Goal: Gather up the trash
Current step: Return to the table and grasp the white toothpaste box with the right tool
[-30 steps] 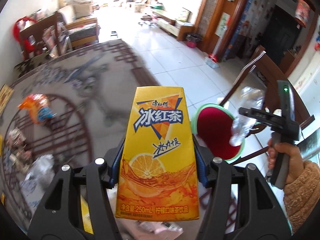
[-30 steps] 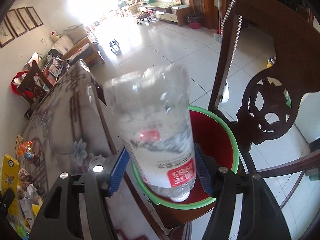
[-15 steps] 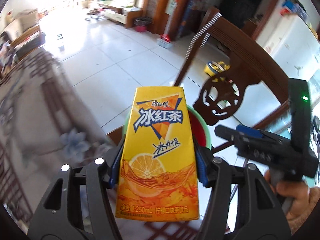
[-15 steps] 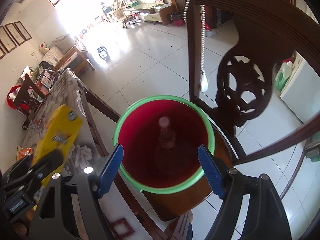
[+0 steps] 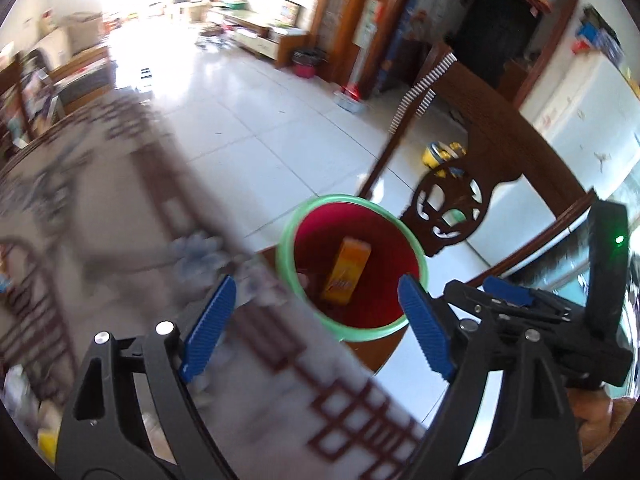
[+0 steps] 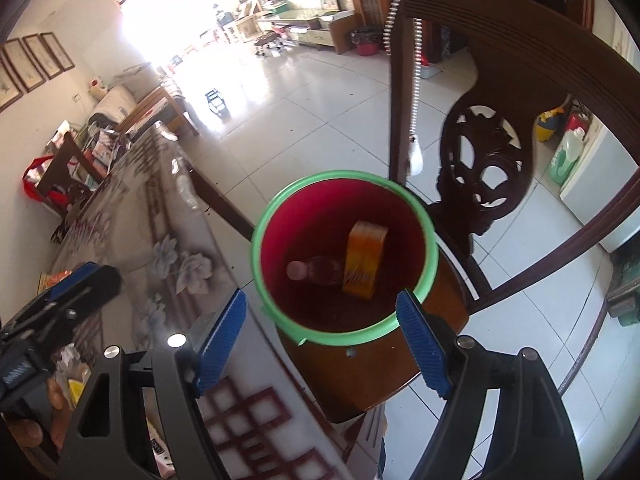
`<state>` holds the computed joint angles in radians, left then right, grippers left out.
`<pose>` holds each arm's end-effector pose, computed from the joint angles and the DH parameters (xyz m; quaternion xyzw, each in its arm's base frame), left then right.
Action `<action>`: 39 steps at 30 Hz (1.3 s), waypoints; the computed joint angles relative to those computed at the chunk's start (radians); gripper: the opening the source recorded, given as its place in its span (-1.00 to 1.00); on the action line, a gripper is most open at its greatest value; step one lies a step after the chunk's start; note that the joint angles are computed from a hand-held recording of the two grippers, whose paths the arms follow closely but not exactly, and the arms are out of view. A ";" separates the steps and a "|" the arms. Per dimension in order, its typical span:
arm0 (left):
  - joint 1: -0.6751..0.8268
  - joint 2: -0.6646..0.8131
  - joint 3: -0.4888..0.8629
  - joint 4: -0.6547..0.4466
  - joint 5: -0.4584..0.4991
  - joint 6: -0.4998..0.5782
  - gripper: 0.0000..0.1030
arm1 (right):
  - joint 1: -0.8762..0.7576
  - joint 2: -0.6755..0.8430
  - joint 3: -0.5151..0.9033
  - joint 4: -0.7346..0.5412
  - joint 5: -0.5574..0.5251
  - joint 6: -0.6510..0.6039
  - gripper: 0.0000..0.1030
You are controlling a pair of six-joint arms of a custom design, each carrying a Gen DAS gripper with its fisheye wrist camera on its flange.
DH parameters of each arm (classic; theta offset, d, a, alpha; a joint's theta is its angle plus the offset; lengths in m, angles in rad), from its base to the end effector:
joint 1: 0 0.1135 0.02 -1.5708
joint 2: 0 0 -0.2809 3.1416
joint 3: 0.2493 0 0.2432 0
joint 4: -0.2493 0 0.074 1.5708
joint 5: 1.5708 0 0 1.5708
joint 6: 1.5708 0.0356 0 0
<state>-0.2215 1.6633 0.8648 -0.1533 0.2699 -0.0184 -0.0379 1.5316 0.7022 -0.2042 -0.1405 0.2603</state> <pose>0.3064 -0.0787 0.1780 0.1365 0.9348 -0.1633 0.2843 0.2683 -0.0052 0.1670 0.1245 0.9539 0.0966 0.2556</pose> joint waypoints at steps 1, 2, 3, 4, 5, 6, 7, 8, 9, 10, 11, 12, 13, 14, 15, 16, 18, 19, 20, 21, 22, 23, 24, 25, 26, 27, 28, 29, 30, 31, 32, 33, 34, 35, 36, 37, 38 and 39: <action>0.029 -0.031 -0.017 -0.013 0.004 0.006 0.58 | 0.023 -0.011 -0.002 -0.004 0.005 0.011 0.46; 0.064 -0.069 -0.041 -0.027 0.007 0.016 0.58 | 0.050 -0.020 -0.005 -0.005 0.011 0.022 0.46; 0.107 -0.112 -0.066 -0.044 0.009 0.031 0.58 | 0.092 -0.036 -0.007 -0.011 0.023 0.040 0.46; 0.154 -0.152 -0.088 -0.062 0.017 0.049 0.58 | 0.122 -0.045 -0.007 -0.014 0.033 0.051 0.47; 0.204 -0.188 -0.106 -0.082 0.025 0.069 0.58 | 0.148 -0.052 -0.008 -0.018 0.042 0.062 0.49; 0.243 -0.207 -0.117 -0.094 0.031 0.087 0.58 | 0.195 -0.064 -0.008 -0.024 0.057 0.082 0.49; 0.299 -0.228 -0.124 -0.118 0.041 0.116 0.58 | 0.226 -0.070 -0.008 -0.027 0.067 0.095 0.50; 0.369 -0.253 -0.137 -0.142 0.049 0.148 0.58 | 0.268 -0.076 -0.006 -0.033 0.080 0.113 0.50; 0.423 -0.264 -0.141 -0.161 0.061 0.176 0.58 | 0.299 -0.081 -0.006 -0.035 0.089 0.128 0.51; 0.483 -0.272 -0.145 -0.181 0.072 0.207 0.58 | 0.343 -0.082 -0.004 -0.037 0.099 0.147 0.51; 0.562 -0.278 -0.149 -0.201 0.083 0.246 0.58 | 0.374 -0.080 -0.001 -0.038 0.108 0.160 0.51; 0.624 -0.280 -0.152 -0.216 0.096 0.281 0.58 | 0.425 -0.074 0.008 -0.042 0.122 0.180 0.51; 0.689 -0.277 -0.152 -0.228 0.103 0.316 0.58 | 0.464 -0.067 0.020 -0.048 0.134 0.196 0.51; 0.737 -0.269 -0.149 -0.235 0.109 0.342 0.58 | 0.502 -0.057 0.031 -0.049 0.146 0.212 0.51; 0.807 -0.255 -0.141 -0.249 0.119 0.379 0.58 | 0.546 -0.043 0.046 -0.051 0.157 0.229 0.51; 0.879 -0.234 -0.127 -0.263 0.135 0.421 0.58 | 0.583 -0.029 0.060 -0.050 0.166 0.245 0.51; 1.004 -0.185 -0.091 -0.283 0.152 0.483 0.58 | 0.656 0.004 0.095 -0.052 0.183 0.273 0.51; 1.042 -0.168 -0.077 -0.288 0.157 0.503 0.58 | 0.691 0.021 0.114 -0.052 0.193 0.284 0.51; 1.085 -0.142 -0.055 -0.294 0.162 0.524 0.58 | 0.727 0.040 0.133 -0.054 0.202 0.296 0.51; 1.127 -0.109 -0.029 -0.297 0.166 0.543 0.58 | 0.753 0.056 0.148 -0.054 0.208 0.305 0.51; 1.160 -0.076 -0.005 -0.296 0.168 0.558 0.58 | 0.779 0.073 0.165 -0.056 0.215 0.317 0.51; 1.187 -0.032 0.027 -0.289 0.163 0.564 0.58 | 0.810 0.096 0.187 -0.060 0.222 0.332 0.51; 1.201 0.002 0.049 -0.280 0.156 0.567 0.58 | 0.829 0.112 0.200 -0.059 0.227 0.343 0.51; 1.211 0.049 0.083 -0.271 0.144 0.562 0.58 | 0.851 0.131 0.217 -0.062 0.233 0.356 0.51; 1.216 0.099 0.123 -0.270 0.136 0.554 0.58 | 0.876 0.153 0.239 -0.069 0.243 0.372 0.51; 1.218 0.136 0.152 -0.267 0.132 0.546 0.58 | 0.896 0.169 0.256 -0.075 0.253 0.386 0.51; 1.215 0.182 0.185 -0.258 0.129 0.536 0.58 | 0.911 0.181 0.268 -0.080 0.261 0.397 0.51; 1.205 0.220 0.212 -0.245 0.116 0.528 0.58 | 0.926 0.196 0.285 -0.090 0.269 0.409 0.51; 1.194 0.255 0.237 -0.237 0.104 0.520 0.58 | 0.938 0.205 0.292 -0.094 0.277 0.420 0.51; 1.181 0.290 0.265 -0.237 0.094 0.509 0.58 | 0.950 0.218 0.309 -0.106 0.284 0.431 0.51; 1.166 0.346 0.317 -0.256 0.092 0.497 0.58 | 0.962 0.232 0.325 -0.121 0.292 0.442 0.51; 1.154 0.386 0.352 -0.268 0.088 0.487 0.57 | 0.973 0.243 0.339 -0.134 0.299 0.452 0.51; 1.146 0.414 0.375 -0.273 0.081 0.480 0.57 | 0.980 0.252 0.350 -0.144 0.303 0.459 0.51; 1.133 0.456 0.410 -0.282 0.068 0.468 0.54 | 0.987 0.265 0.367 -0.160 0.305 0.466 0.51; 1.127 0.479 0.430 -0.289 0.061 0.459 0.46 | 0.991 0.276 0.377 -0.169 0.303 0.473 0.51; 1.122 0.510 0.458 -0.305 0.056 0.451 0.36 | 0.993 0.284 0.388 -0.177 0.299 0.477 0.51; 1.121 0.528 0.475 -0.315 0.057 0.447 0.30 | 0.995 0.300 0.408 -0.186 0.289 0.482 0.51; 1.121 0.551 0.495 -0.330 0.063 0.445 0.20 | 0.999 0.307 0.418 -0.191 0.282 0.482 0.51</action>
